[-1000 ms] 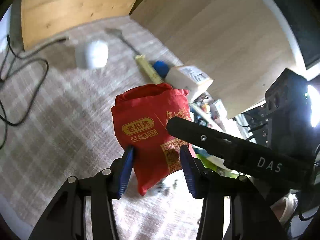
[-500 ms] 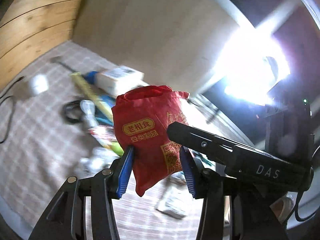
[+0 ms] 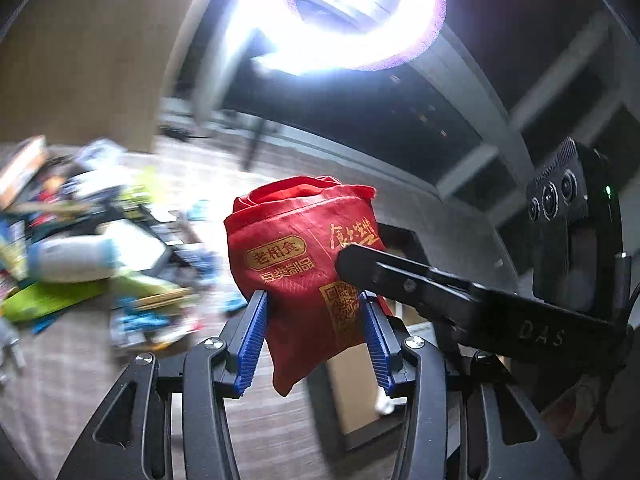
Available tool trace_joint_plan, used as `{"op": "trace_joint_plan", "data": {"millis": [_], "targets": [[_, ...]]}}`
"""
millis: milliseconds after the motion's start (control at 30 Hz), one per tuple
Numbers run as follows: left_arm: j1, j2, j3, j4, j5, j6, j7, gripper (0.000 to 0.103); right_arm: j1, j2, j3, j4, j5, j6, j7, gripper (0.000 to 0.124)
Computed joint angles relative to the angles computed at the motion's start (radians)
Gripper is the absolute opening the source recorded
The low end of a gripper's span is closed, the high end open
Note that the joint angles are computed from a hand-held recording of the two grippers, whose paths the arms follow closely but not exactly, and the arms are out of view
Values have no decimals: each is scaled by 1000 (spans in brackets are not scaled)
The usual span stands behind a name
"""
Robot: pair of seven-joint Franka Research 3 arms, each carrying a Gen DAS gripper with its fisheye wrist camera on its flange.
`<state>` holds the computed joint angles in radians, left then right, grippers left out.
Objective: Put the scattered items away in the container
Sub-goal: 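Drop the red bag into the tray by opening the left tool, then grasp the paper packet with the right tool while the left tool grasps the plastic bag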
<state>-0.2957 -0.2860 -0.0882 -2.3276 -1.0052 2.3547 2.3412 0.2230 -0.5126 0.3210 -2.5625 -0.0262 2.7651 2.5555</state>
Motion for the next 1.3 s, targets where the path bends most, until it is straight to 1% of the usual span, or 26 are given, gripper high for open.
{"op": "trace_joint_plan", "data": {"millis": [133,200,267,333,433,567,700,833,867,900,967,1000,1033,1133,1167,1233,1300], "targets": [[-47,46,-67,59,42,29,-42,43,-46,-157,-3,-97,-17,-89,33,55],[-63,55,-87,71,80,28,-84,42,-89,-247,10,-144,-38,-150,66,55],[-81,38,-92,57,94,40,-77,41,-101,-316,-3,-198,-40,-150,76,55],[-95,20,-86,39,109,46,-52,41,-101,-362,-14,-238,-31,-138,71,55],[-95,8,-66,26,137,31,-64,41,-94,-387,-27,-281,-12,-109,44,55],[-63,-6,-31,11,192,8,-76,41,-59,-323,-44,-279,21,-51,-26,55],[-6,-31,14,-24,267,23,-55,41,-34,-238,-23,-236,18,-14,-103,55],[81,-32,69,-41,365,50,-43,42,-15,-124,17,-166,-18,31,-186,56],[103,-27,78,-44,393,63,-42,42,4,-85,19,-142,-24,36,-216,57],[132,-21,88,-46,432,77,-46,42,27,-42,13,-116,-23,37,-249,62],[176,4,105,-41,488,94,-51,42,80,49,-8,-59,-13,30,-323,67],[195,18,115,-37,506,99,-45,45,103,89,-17,-33,-8,25,-358,67],[212,32,124,-32,522,99,-32,47,126,131,-24,-5,-5,18,-397,67],[264,82,132,-21,580,108,5,49,199,265,-53,91,13,-13,-535,67],[279,99,132,-17,596,107,21,49,211,318,-52,136,1,-40,-569,68],[307,127,124,-12,629,111,33,51,229,384,-55,196,-22,-83,-593,68],[330,160,118,2,656,102,47,54,256,450,-69,257,-17,-126,-644,68]]}}
